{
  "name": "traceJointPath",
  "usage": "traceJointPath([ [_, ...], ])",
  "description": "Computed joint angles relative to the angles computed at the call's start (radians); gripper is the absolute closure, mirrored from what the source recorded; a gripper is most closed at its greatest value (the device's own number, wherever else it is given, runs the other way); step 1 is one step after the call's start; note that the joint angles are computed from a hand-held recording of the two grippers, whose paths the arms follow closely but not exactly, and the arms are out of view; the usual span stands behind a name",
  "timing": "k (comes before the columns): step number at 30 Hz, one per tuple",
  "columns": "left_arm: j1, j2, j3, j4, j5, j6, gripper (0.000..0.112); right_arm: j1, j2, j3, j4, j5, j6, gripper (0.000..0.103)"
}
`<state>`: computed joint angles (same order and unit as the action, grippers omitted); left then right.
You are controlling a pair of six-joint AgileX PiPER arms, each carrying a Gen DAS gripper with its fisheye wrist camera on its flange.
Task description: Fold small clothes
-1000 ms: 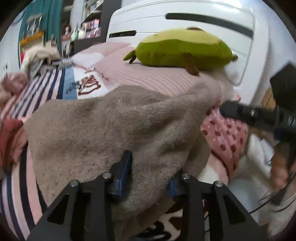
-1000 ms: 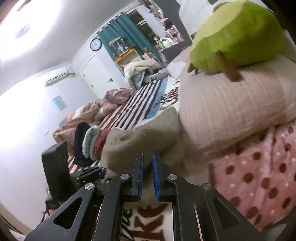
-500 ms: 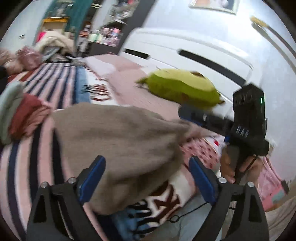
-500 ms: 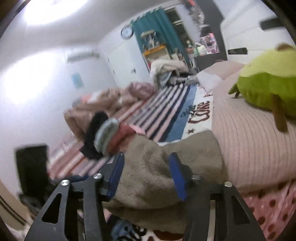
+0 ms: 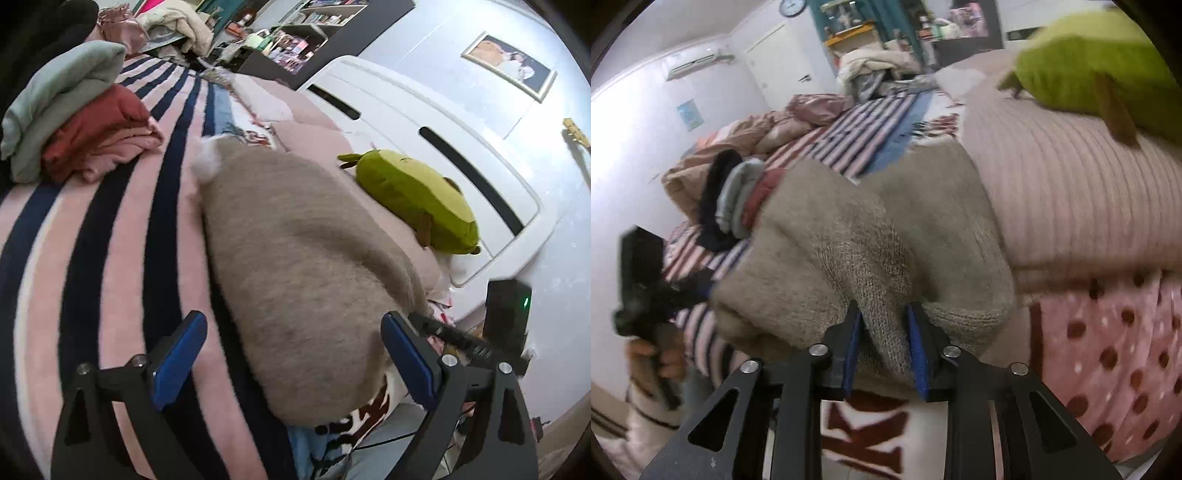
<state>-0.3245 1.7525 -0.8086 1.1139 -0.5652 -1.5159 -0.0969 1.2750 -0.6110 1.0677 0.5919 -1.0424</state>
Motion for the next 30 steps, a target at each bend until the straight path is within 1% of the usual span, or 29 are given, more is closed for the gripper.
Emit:
traceJointPath([
  [1,0.007,-0.001,-0.001,0.005,-0.012,0.005,0.019,-0.008,-0.003,-0.035,-0.016,0.038,0.016,0.065],
  [2,0.010,0.000,-0.003,0.010,-0.015,0.009,0.019,-0.012,0.004,-0.089,-0.028,0.080,0.037,0.051],
  [3,0.013,0.001,-0.008,0.024,-0.013,0.003,0.019,0.000,0.021,-0.160,-0.057,0.111,0.081,0.044],
  [4,0.022,0.004,-0.015,0.046,-0.017,-0.012,0.019,0.032,0.055,-0.240,-0.118,0.128,0.146,0.035],
  [5,0.030,0.010,-0.017,0.056,-0.029,-0.015,0.019,0.068,0.092,-0.314,-0.190,0.142,0.212,0.031],
  [7,0.052,0.024,-0.020,0.074,-0.069,-0.022,0.019,0.163,0.200,-0.475,-0.367,0.157,0.372,0.027],
  [8,0.062,0.030,-0.021,0.083,-0.088,-0.025,0.019,0.202,0.277,-0.566,-0.448,0.185,0.452,0.027],
  [9,0.067,0.037,-0.022,0.087,-0.101,-0.024,0.019,0.220,0.354,-0.649,-0.488,0.234,0.498,0.027],
  [10,0.071,0.041,-0.021,0.092,-0.109,-0.022,0.019,0.229,0.435,-0.728,-0.508,0.292,0.532,0.028],
  [11,0.073,0.043,-0.020,0.097,-0.112,-0.022,0.019,0.237,0.502,-0.788,-0.517,0.330,0.555,0.032],
  [12,0.074,0.045,-0.022,0.108,-0.113,-0.029,0.019,0.244,0.531,-0.808,-0.526,0.335,0.570,0.067],
  [13,0.076,0.046,-0.024,0.123,-0.115,-0.039,0.019,0.246,0.532,-0.790,-0.503,0.313,0.549,0.090],
  [14,0.078,0.048,-0.029,0.139,-0.117,-0.048,0.019,0.240,0.510,-0.752,-0.476,0.283,0.519,0.091],
  [15,0.082,0.051,-0.035,0.154,-0.124,-0.054,0.019,0.238,0.473,-0.701,-0.451,0.235,0.484,0.091],
  [17,0.085,0.060,-0.053,0.174,-0.133,-0.074,0.019,0.224,0.400,-0.611,-0.443,0.170,0.435,0.093],
  [19,0.084,0.075,-0.082,0.202,-0.133,-0.112,0.019,0.174,0.347,-0.535,-0.427,0.150,0.404,0.093],
  [22,0.079,0.100,-0.128,0.236,-0.138,-0.156,0.016,0.034,0.265,-0.386,-0.324,0.121,0.290,0.094],
  [23,0.075,0.110,-0.144,0.246,-0.139,-0.173,0.015,0.000,0.246,-0.354,-0.302,0.121,0.263,0.098],
  [25,0.065,0.150,-0.199,0.285,-0.167,-0.232,0.015,-0.085,0.206,-0.269,-0.258,0.115,0.189,0.098],
  [27,0.064,0.219,-0.271,0.301,-0.263,-0.277,0.014,-0.117,0.202,-0.223,-0.221,0.116,0.140,0.096],
  [28,0.063,0.246,-0.299,0.304,-0.303,-0.293,0.014,-0.125,0.197,-0.203,-0.212,0.115,0.119,0.087],
  [29,0.057,0.275,-0.337,0.318,-0.325,-0.326,0.014,-0.135,0.182,-0.184,-0.195,0.107,0.096,0.074],
  [30,0.041,0.301,-0.385,0.352,-0.307,-0.388,0.014,-0.132,0.168,-0.173,-0.192,0.093,0.094,0.066],
])
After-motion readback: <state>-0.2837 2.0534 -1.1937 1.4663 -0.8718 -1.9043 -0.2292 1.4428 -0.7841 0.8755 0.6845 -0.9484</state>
